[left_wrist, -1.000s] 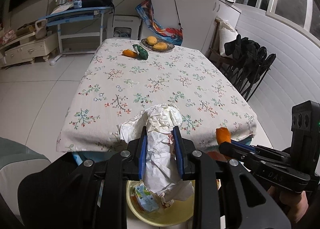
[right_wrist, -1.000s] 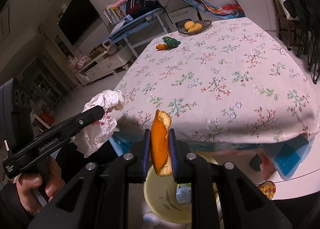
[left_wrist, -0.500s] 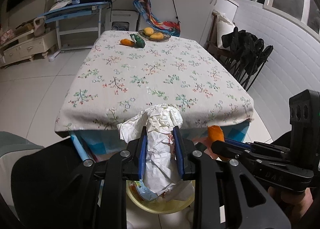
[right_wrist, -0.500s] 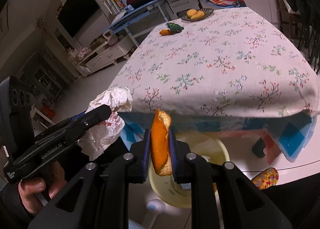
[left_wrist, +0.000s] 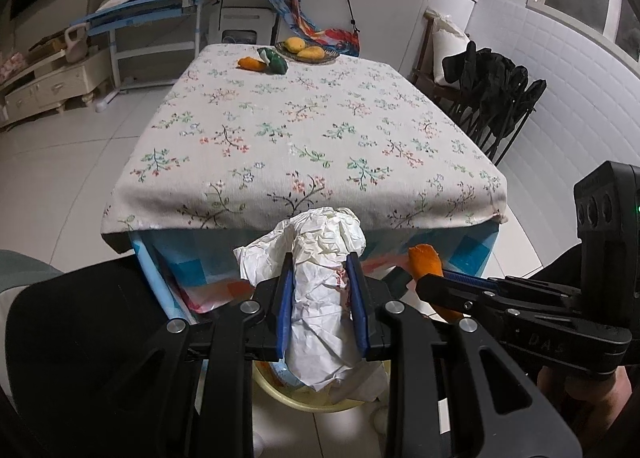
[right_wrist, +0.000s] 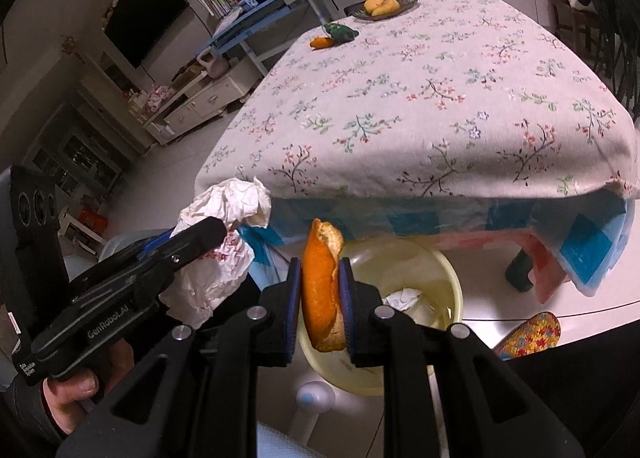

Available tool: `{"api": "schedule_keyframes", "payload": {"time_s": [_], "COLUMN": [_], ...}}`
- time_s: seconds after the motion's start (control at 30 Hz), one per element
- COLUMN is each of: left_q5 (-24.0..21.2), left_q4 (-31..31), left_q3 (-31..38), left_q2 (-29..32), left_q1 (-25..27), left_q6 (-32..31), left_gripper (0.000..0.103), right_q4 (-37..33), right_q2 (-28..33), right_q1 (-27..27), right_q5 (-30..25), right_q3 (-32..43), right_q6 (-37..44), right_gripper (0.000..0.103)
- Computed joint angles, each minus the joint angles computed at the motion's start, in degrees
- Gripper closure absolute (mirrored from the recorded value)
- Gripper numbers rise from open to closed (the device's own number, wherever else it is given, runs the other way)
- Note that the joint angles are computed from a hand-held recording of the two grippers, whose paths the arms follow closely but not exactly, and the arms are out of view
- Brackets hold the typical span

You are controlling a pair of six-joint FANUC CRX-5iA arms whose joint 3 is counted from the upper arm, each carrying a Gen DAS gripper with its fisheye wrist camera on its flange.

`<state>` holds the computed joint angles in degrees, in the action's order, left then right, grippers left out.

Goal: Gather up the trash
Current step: 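Open both tools over the bucket to drop the bag and peel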

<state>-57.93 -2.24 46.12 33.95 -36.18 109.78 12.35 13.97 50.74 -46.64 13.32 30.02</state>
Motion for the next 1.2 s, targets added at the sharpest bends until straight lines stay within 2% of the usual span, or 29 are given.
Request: {"api": "schedule_keyframes", "payload": {"time_s": [0.3, 0.57, 0.77, 0.9, 1.2], "left_q5": [-1.1, -1.9, -3.3, -3.6, -3.8], "left_q4": [0.1, 0.2, -0.8, -2.7, -4.5], "left_q3": [0.2, 0.8, 2.1, 2.4, 2.5], "left_q2": [0.7, 1.2, 1.9, 1.7, 1.4], "left_q1": [-0.3, -0.3, -0.9, -1.3, -1.6], "left_q6": [-0.1, -0.3, 0.0, 1.2, 2.3], "left_gripper": [0.079, 0.078, 0.060, 0.049, 0.042], "right_q4": [-0.8, 0.1, 2.3, 4.2, 5.1], "right_q2": [0.8, 0.6, -0.1, -0.7, -0.9], "right_q1": [-0.1, 0.1, 0.3, 0.5, 0.7], "right_q5": [-1.9, -1.9, -1.0, 0.0, 0.3], "right_q3": [1.2, 0.5, -1.0, -2.2, -2.7], "right_q6": [0.4, -0.5, -2.6, -4.3, -5.1], "right_gripper": [0.082, 0.077, 0.065, 0.062, 0.059]}}
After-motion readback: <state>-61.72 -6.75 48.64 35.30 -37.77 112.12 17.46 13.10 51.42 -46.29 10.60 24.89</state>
